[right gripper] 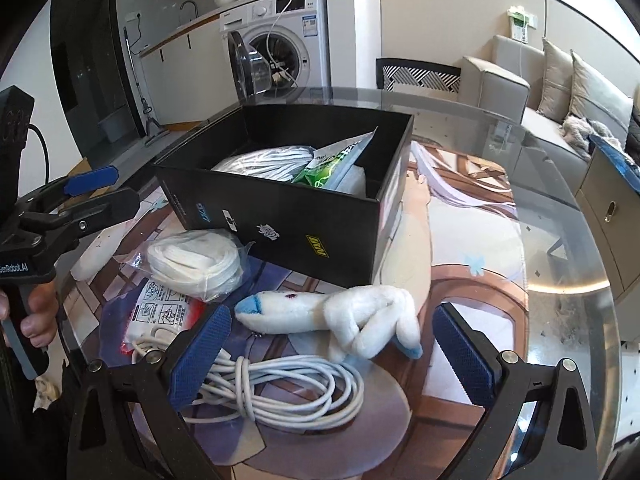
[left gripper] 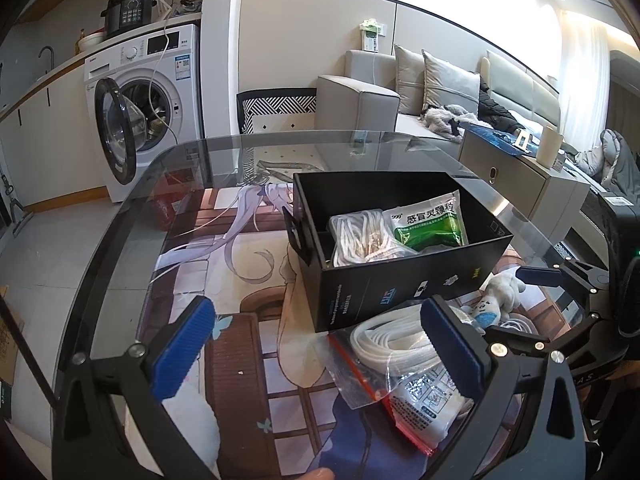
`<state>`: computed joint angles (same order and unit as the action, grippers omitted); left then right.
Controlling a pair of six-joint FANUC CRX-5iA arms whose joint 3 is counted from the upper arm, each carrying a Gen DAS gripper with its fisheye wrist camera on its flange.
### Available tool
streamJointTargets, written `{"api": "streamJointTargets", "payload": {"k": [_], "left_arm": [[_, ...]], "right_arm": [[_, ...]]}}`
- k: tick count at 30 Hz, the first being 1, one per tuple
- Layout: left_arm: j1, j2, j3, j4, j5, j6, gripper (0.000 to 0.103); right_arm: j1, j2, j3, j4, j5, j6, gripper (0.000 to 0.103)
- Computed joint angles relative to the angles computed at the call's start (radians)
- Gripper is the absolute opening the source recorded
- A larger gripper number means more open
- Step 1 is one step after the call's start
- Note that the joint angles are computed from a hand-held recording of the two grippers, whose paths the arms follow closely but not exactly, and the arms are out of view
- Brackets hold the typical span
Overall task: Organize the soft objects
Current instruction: 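Grasp the white plush toy with the right gripper while the left gripper grasps the white strap bag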
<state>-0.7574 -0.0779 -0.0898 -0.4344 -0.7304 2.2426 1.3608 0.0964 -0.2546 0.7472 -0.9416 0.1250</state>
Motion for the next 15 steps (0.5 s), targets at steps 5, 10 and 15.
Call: {"api": "streamJointTargets", "payload": {"k": [5, 10, 15], "left_arm": [[0.003, 0.001, -0.002, 0.004, 0.004, -0.006, 0.103], [0.007, 0.003, -0.004, 0.008, 0.007, -0.006, 0.103], [0.010, 0.003, -0.007, 0.012, 0.011, -0.008, 0.103]], "right_arm": [[-0.008, 0.003, 0.006, -0.026, 0.002, 0.030, 0.102], [-0.024, 0.011, 0.026, -0.071, 0.011, 0.085, 0.102], [-0.035, 0.023, 0.040, -0.092, 0.015, 0.109, 0.102]]}}
